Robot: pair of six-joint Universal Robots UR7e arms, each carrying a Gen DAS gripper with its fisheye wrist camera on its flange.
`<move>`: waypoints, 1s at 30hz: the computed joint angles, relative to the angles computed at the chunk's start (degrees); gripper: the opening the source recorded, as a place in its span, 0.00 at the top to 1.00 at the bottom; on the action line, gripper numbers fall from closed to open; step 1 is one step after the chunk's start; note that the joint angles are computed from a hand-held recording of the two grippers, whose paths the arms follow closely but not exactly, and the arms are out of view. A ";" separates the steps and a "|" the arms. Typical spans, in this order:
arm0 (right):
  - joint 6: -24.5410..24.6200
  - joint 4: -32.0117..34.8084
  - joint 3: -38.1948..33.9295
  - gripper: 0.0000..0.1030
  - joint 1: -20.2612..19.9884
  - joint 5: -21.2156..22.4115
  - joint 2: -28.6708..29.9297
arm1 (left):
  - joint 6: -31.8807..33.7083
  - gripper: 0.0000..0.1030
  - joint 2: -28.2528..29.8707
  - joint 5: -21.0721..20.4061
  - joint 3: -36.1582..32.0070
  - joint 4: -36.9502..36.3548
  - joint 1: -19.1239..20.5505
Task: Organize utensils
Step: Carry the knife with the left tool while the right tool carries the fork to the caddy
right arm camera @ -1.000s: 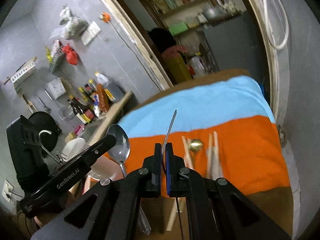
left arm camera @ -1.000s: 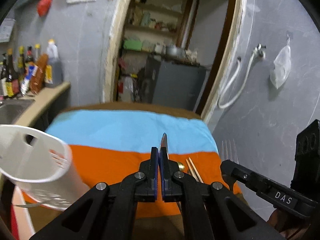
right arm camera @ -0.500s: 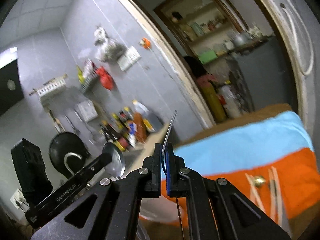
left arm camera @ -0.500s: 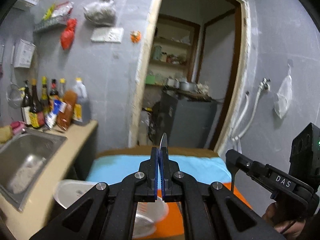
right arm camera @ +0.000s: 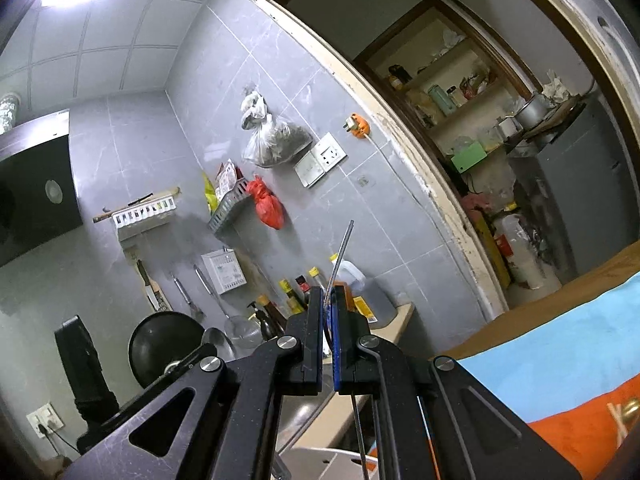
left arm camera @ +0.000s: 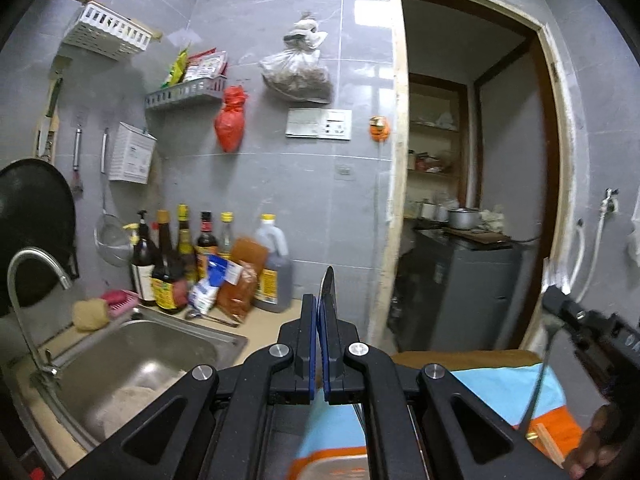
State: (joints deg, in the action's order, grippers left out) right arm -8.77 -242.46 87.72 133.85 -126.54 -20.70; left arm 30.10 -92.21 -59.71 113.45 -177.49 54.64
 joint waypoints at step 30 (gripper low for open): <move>-8.05 0.51 -1.26 0.96 -3.40 -0.99 6.12 | 9.83 0.97 4.38 -3.62 7.09 -15.33 5.15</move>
